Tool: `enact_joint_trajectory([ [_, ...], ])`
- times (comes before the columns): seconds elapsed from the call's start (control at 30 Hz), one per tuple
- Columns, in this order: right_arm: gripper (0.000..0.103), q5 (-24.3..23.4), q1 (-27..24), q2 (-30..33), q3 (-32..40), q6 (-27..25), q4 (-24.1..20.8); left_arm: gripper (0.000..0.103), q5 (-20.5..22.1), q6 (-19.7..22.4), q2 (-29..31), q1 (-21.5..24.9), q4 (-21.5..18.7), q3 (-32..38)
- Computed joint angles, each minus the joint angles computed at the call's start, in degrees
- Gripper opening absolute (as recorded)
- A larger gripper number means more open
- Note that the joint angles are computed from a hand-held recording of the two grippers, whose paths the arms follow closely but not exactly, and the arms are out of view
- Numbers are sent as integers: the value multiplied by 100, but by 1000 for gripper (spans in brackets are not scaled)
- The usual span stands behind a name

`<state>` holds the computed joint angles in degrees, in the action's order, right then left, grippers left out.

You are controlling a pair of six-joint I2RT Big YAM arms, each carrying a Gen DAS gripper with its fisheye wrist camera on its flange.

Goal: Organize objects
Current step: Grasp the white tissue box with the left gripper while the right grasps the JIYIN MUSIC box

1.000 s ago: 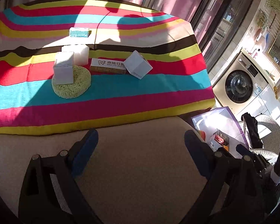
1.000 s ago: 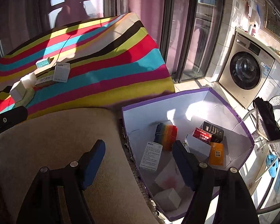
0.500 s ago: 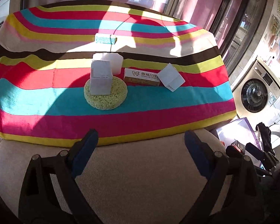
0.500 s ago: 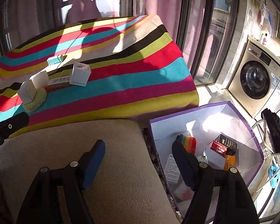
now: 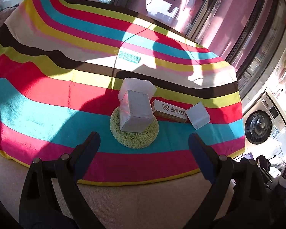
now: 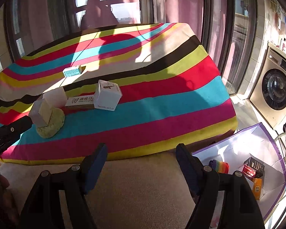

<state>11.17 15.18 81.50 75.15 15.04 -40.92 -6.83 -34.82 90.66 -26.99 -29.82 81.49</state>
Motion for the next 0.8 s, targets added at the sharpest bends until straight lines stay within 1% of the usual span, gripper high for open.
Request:
enact_joint_trajectory([
  [0.17,75,-189,1,359,380,9,-34,95,-98,-110,300,181,-227,335],
  [0.3,75,-317,-41,558,594,88,-86,94,-135,28,550,213,-411,651],
  [0.37,75,-336,-48,641,676,107,-98,84,-108,108,690,225,-554,817],
  [0.4,75,-341,-50,676,711,110,-90,74,-49,126,756,240,-609,880],
  [0.43,75,-360,-54,713,748,114,-79,60,8,116,797,254,-631,905],
  [0.47,75,-365,-54,745,779,115,-58,54,57,92,828,265,-655,915],
  [0.53,75,-368,-52,805,833,112,-14,44,39,34,751,274,-487,765],
  [0.57,75,-388,-57,842,874,111,8,42,110,9,700,287,-365,672],
  [0.7,75,-426,-26,987,1006,50,219,41,372,-171,462,331,159,241],
  [0.8,75,-525,-2,1082,1090,-23,358,41,483,-299,307,356,438,2],
])
